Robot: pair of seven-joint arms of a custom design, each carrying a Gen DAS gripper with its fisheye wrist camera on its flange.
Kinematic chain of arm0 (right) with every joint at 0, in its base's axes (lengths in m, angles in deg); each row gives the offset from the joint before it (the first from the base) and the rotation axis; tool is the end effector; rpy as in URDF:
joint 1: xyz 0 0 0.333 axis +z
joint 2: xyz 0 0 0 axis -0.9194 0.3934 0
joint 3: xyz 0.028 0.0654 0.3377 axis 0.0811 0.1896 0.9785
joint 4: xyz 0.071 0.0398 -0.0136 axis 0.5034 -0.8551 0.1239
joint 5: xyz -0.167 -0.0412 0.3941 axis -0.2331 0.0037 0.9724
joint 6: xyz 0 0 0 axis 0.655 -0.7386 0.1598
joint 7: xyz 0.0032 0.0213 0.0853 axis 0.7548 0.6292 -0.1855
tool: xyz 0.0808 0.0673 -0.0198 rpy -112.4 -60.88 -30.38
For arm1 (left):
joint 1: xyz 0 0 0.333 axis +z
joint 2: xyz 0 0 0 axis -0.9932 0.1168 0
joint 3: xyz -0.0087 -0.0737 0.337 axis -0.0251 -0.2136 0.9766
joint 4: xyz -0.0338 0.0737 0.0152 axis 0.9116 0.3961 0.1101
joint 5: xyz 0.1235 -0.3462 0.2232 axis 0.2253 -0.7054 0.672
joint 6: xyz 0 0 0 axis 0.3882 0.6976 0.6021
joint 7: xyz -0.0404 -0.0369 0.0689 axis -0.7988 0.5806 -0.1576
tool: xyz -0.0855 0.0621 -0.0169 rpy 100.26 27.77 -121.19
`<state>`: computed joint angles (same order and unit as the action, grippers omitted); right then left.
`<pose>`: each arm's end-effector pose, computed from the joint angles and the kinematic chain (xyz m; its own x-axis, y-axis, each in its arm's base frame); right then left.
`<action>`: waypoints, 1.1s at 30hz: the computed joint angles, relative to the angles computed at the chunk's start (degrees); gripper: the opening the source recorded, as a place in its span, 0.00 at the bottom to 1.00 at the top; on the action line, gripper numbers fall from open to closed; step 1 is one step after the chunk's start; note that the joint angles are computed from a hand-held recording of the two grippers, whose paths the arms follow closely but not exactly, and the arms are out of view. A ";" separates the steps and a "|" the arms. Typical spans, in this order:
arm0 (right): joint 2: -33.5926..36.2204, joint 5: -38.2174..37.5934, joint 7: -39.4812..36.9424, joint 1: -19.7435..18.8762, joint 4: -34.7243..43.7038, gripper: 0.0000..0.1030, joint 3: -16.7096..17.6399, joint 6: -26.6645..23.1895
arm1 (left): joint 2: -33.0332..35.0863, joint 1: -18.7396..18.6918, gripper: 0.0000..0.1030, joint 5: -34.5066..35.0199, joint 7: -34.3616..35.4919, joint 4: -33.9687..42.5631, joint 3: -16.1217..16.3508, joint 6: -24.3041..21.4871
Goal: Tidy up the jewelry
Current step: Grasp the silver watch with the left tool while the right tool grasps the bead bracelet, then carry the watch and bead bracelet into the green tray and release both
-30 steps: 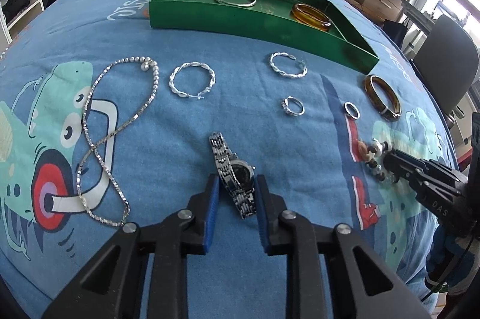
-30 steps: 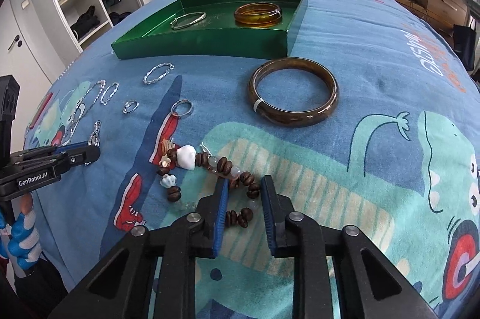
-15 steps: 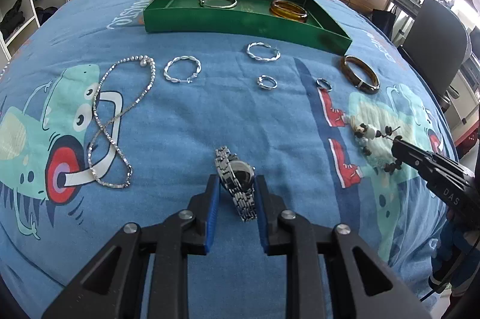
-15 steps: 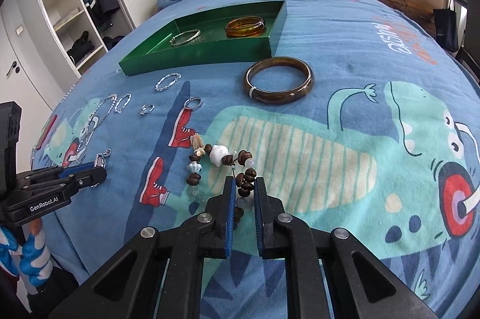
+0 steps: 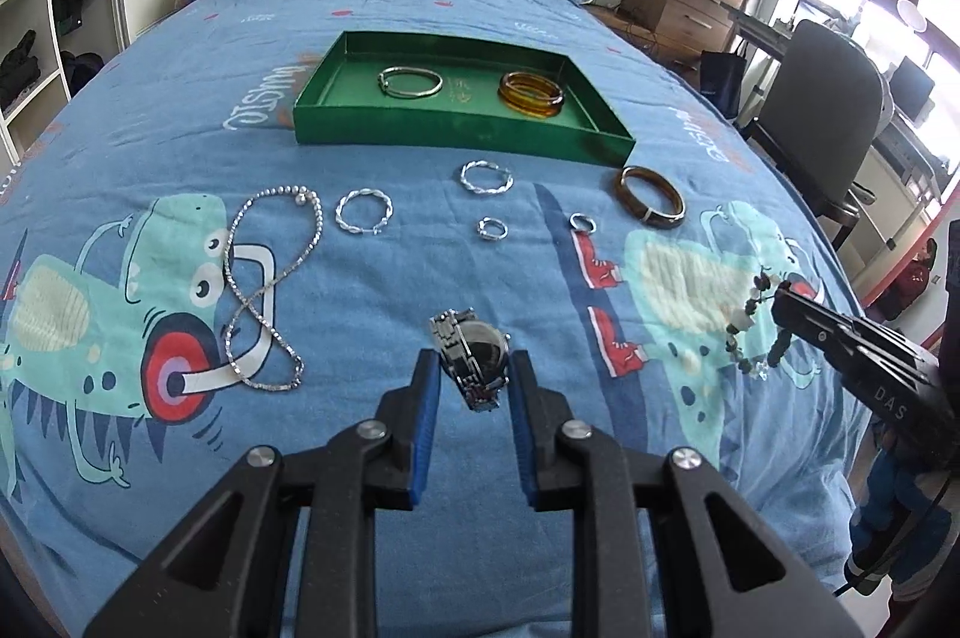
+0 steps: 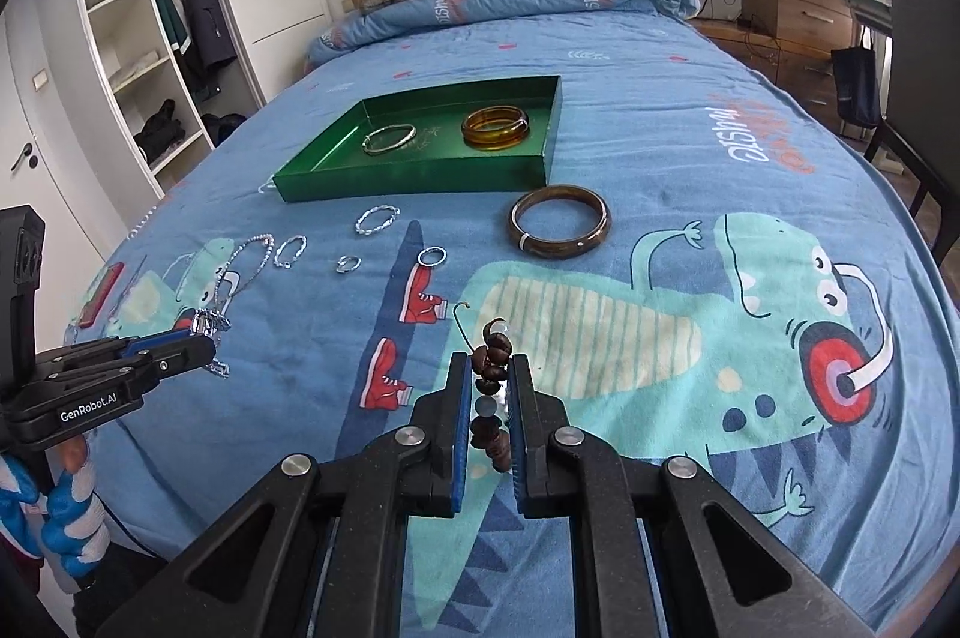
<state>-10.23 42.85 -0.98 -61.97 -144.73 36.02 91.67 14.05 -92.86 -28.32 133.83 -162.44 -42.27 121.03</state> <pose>0.6080 0.0027 0.4465 0.2707 -0.9476 -0.1695 -0.7191 -0.0820 -0.6901 0.5648 -0.2366 0.4572 -0.0591 -0.9830 0.1738 -0.7787 -0.0635 -0.6241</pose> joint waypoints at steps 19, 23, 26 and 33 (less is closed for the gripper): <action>1.32 -4.43 2.70 2.04 7.82 0.11 0.57 2.64 | 1.61 2.20 0.20 -4.52 6.92 6.64 1.68 1.54; 6.80 -7.67 5.71 1.92 15.31 0.11 1.16 2.27 | 7.14 4.04 0.20 -4.19 8.52 14.54 1.16 -0.44; 12.12 -11.31 9.46 2.04 22.05 0.11 1.40 1.68 | 12.75 4.74 0.20 -1.47 7.93 21.94 1.45 -2.82; 27.17 -18.73 18.03 1.98 41.20 0.11 1.97 -3.83 | 28.17 5.29 0.20 0.45 8.85 42.20 0.99 -11.27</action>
<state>16.94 24.12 17.05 -59.99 -103.53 37.99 87.84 42.22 -87.57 -27.87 142.68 -120.24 -41.28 109.76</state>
